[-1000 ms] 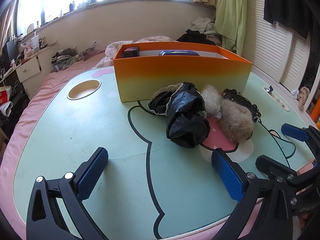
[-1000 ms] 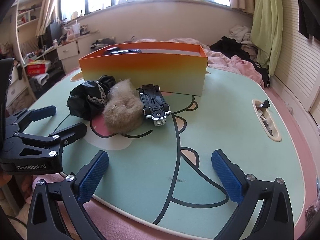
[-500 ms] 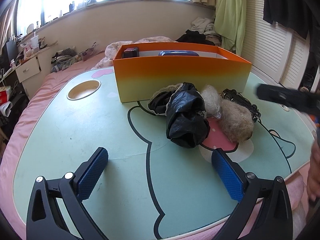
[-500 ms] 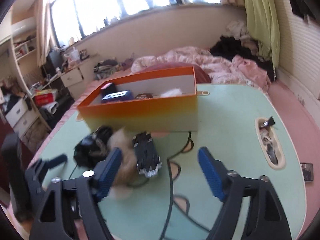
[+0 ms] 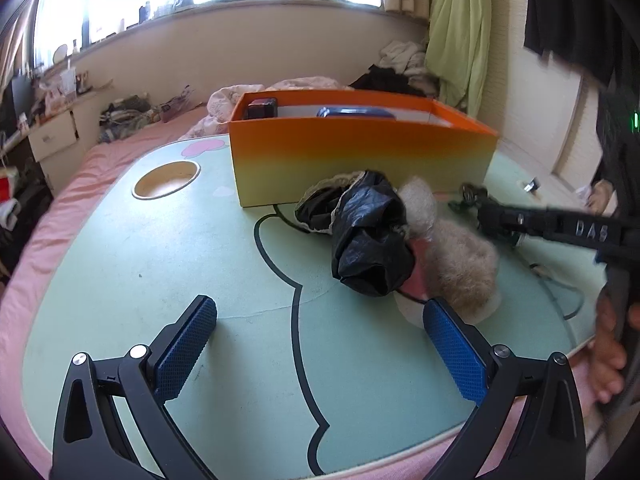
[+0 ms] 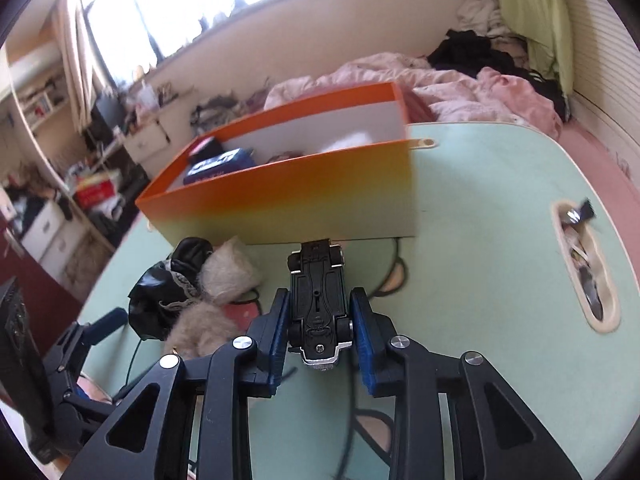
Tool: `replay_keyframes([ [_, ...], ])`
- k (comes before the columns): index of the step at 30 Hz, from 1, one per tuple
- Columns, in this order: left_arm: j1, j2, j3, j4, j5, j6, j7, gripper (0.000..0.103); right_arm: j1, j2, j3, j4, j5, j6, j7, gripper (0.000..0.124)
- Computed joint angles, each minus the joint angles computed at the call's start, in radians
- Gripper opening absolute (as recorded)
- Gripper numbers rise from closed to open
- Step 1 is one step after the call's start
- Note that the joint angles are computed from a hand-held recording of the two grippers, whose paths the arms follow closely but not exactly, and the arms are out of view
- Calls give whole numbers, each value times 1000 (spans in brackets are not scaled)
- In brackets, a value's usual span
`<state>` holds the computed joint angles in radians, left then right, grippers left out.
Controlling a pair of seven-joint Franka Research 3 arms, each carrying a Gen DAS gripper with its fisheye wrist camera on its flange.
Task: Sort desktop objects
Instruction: 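Grasp the black toy car with the right gripper while the left gripper grasps the black bag, then drop the toy car into the box with the right gripper while the left drops the bag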
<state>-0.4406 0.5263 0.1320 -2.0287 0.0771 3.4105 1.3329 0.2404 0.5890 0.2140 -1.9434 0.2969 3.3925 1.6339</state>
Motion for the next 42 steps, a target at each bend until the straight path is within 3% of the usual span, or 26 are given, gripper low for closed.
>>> replay_keyframes([
  [2,109,-17,-97,-23,40,52,-31,103,-53,-8,52,-43,-19,53,14,29],
  [5,181,-27,-156,-32,39,141,-84,103,26,-29,-23,-73,13,93,14,29],
  [7,280,-12,-247,23,131,99,-146,100,92,-33,-82,-73,48,90,-5,29],
  [8,305,2,-277,59,159,57,-151,92,131,-31,-116,-69,71,86,-20,29],
  [9,300,17,-277,100,176,0,-151,82,179,-27,-157,-66,102,93,-38,29],
  [11,250,56,-247,197,190,-151,-140,73,271,-21,-238,-56,174,88,-84,29],
  [13,211,95,-218,263,213,-235,-142,65,360,-13,-315,-49,258,87,-130,31],
  [15,128,104,-120,268,261,-227,-230,46,394,-4,-341,-45,305,99,-168,31],
  [16,117,95,-107,247,241,-197,-219,42,400,-2,-343,-43,324,104,-183,31],
  [20,158,64,-136,180,272,-104,-215,37,429,9,-366,-24,393,93,-247,32],
  [22,148,40,-116,130,259,-37,-211,36,359,5,-295,-29,353,113,-248,28],
  [26,198,-23,-158,48,245,34,-185,36,171,-23,-117,-80,198,202,-179,28],
  [29,279,-49,-238,49,271,62,-184,36,7,-53,15,-99,1,227,-58,28],
  [31,314,-54,-276,78,293,50,-188,36,-34,-66,41,-75,-74,210,-4,28],
  [35,347,-12,-329,219,315,-36,-186,36,16,-70,-25,28,-62,171,0,28],
  [36,374,8,-366,260,327,-69,-184,36,10,-60,-23,66,-69,155,7,28],
  [38,404,67,-424,367,331,-148,-162,36,62,-33,-84,144,-22,109,-15,28],
  [40,370,131,-406,475,307,-204,-143,41,97,20,-134,245,17,43,-42,28],
  [42,339,176,-380,543,280,-231,-136,56,104,73,-154,333,27,-32,-53,29],
])
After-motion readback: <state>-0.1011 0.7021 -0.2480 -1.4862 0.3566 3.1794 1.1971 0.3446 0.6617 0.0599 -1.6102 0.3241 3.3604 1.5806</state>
